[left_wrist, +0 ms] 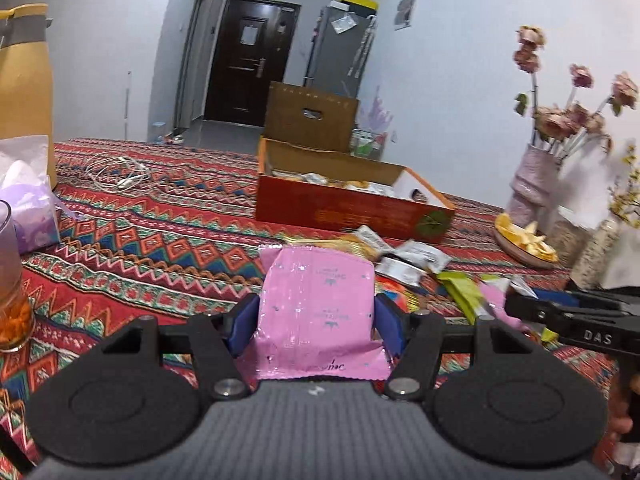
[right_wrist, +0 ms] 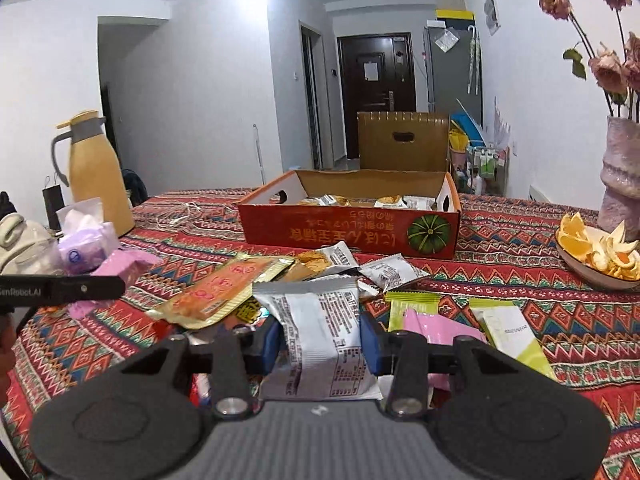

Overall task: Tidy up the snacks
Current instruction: 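Carry the pink and silver packets into the red box and open both tools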

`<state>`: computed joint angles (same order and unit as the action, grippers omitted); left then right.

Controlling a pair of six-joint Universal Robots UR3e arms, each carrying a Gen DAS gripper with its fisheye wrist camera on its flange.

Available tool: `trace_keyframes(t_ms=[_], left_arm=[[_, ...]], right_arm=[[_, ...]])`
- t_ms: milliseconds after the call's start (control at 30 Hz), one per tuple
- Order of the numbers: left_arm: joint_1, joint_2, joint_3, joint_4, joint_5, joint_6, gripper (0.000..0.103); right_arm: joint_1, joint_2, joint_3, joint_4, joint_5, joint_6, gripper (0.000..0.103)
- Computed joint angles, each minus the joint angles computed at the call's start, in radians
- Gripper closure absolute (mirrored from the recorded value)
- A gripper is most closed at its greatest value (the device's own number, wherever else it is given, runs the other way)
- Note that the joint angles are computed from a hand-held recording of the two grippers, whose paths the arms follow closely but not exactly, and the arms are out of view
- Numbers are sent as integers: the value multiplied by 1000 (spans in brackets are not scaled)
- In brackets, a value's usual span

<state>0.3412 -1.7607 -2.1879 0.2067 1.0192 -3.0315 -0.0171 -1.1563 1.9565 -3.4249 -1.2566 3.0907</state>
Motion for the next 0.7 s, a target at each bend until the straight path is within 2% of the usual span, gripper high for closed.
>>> trace_keyframes(t_ms=[200,333,533,700], left_arm=[[-13,50,-50,34,-26,-1,40],[-34,26,-2,25,-7,-5,40],[-84,-75,270,-96,16,-20,40],[-137,-250,613,-188,65,-16,40]], right_arm=[[-23,-48,83,-59,27,11,63],[-37,-47,100,-81,37,17,63],[-31,6,-23,-40,48,5,63],[-25,99,-286,75,54,-49,63]])
